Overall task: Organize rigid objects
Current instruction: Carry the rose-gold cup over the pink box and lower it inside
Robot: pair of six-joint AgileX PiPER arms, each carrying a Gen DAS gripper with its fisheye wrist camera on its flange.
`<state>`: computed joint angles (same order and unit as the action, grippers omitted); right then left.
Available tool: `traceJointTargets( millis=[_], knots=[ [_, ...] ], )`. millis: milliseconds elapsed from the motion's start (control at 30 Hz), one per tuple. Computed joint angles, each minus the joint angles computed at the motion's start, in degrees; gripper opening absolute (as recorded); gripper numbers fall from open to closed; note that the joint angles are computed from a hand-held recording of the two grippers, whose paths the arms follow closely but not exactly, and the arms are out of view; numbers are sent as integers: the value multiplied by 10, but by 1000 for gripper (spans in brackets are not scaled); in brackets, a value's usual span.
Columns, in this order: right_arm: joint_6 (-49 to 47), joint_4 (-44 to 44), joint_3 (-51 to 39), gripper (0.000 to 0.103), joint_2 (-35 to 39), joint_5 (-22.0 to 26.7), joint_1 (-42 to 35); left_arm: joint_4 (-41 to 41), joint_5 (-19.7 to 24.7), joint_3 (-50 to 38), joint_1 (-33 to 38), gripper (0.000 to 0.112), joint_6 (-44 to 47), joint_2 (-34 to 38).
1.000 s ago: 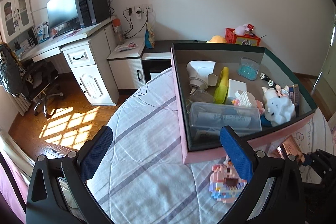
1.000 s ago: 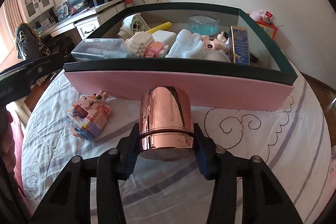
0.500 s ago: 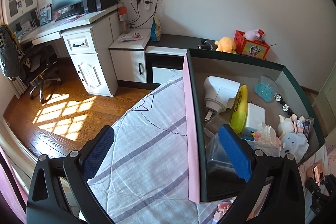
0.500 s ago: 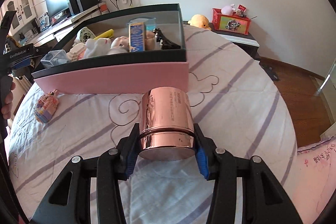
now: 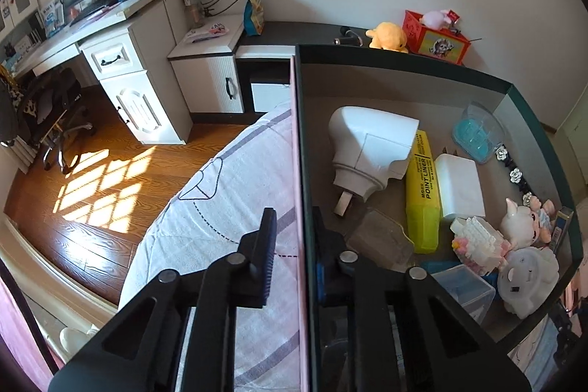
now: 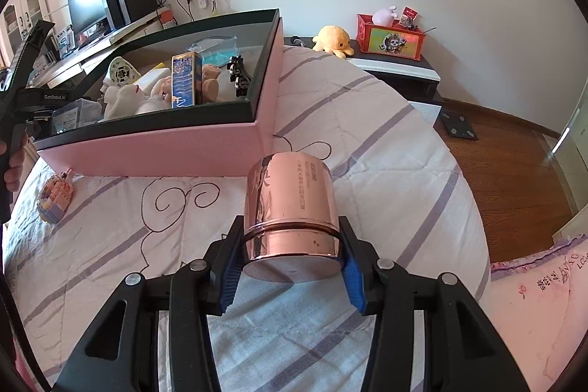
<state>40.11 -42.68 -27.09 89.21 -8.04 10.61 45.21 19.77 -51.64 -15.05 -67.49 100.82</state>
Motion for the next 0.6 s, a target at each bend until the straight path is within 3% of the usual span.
traceJointTargets(
  millis=[333, 500, 600],
  knots=[
    [-17, 6, -6, 48, -2, -7, -25, 9, 14, -7, -12, 6, -2, 3],
    [-23, 8, -29, 48, -18, 20, -36, 15, 12, -5, -12, 6, -8, 2],
    [66, -81, -52, 48, -38, 39, -41, 15, 13, -5, -12, 6, -8, 1]
  ],
)
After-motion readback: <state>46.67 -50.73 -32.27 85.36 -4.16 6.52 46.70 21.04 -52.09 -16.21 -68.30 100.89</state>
